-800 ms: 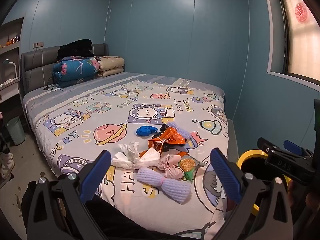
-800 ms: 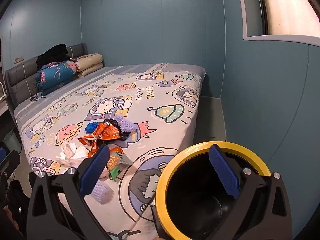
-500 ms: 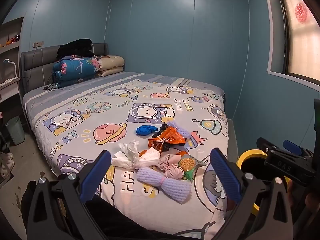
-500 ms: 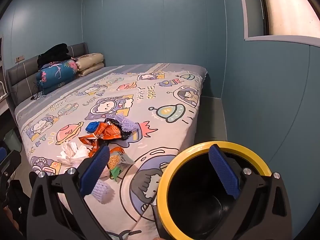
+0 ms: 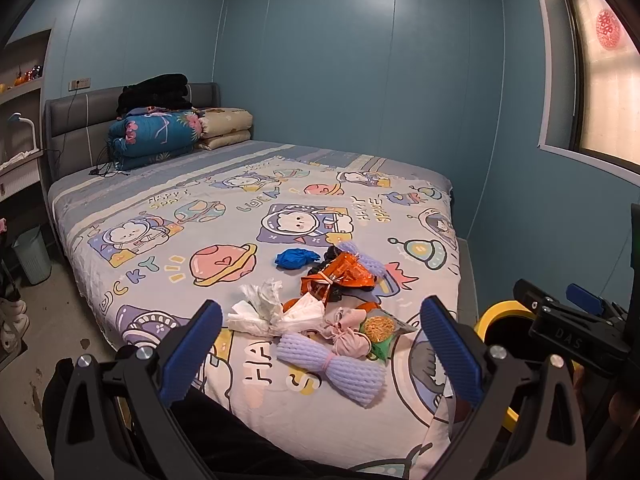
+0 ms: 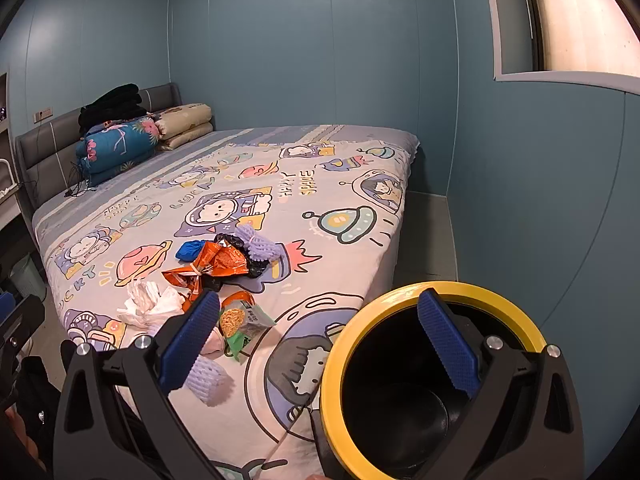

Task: Collect trash

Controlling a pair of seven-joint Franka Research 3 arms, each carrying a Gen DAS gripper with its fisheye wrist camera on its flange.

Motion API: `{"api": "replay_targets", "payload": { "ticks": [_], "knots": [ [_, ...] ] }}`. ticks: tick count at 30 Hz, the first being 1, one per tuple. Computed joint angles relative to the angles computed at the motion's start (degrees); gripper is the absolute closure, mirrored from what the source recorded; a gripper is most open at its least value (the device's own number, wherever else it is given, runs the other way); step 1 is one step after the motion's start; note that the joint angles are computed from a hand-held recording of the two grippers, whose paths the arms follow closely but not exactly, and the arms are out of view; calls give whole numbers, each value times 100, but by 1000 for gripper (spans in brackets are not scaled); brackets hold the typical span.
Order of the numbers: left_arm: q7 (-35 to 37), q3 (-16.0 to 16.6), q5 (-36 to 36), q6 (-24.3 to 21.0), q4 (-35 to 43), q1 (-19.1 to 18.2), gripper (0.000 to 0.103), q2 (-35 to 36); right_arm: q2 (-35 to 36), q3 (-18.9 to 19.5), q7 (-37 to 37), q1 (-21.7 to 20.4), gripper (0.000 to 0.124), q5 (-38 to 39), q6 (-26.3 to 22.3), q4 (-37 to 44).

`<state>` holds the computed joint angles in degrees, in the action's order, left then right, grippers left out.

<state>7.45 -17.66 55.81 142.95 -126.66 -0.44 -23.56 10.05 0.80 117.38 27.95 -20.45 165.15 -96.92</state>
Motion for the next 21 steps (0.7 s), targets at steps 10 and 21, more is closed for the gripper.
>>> {"api": "replay_targets", "payload": {
  "ticks": [10, 21],
  "knots": [
    [55, 19, -39, 13, -1, 16, 7, -23, 25, 1, -37, 4, 29, 48, -34, 30],
    [58, 16, -42, 13, 2, 17, 7, -19, 56, -1, -33, 25, 29, 52, -105, 73]
  ]
}}
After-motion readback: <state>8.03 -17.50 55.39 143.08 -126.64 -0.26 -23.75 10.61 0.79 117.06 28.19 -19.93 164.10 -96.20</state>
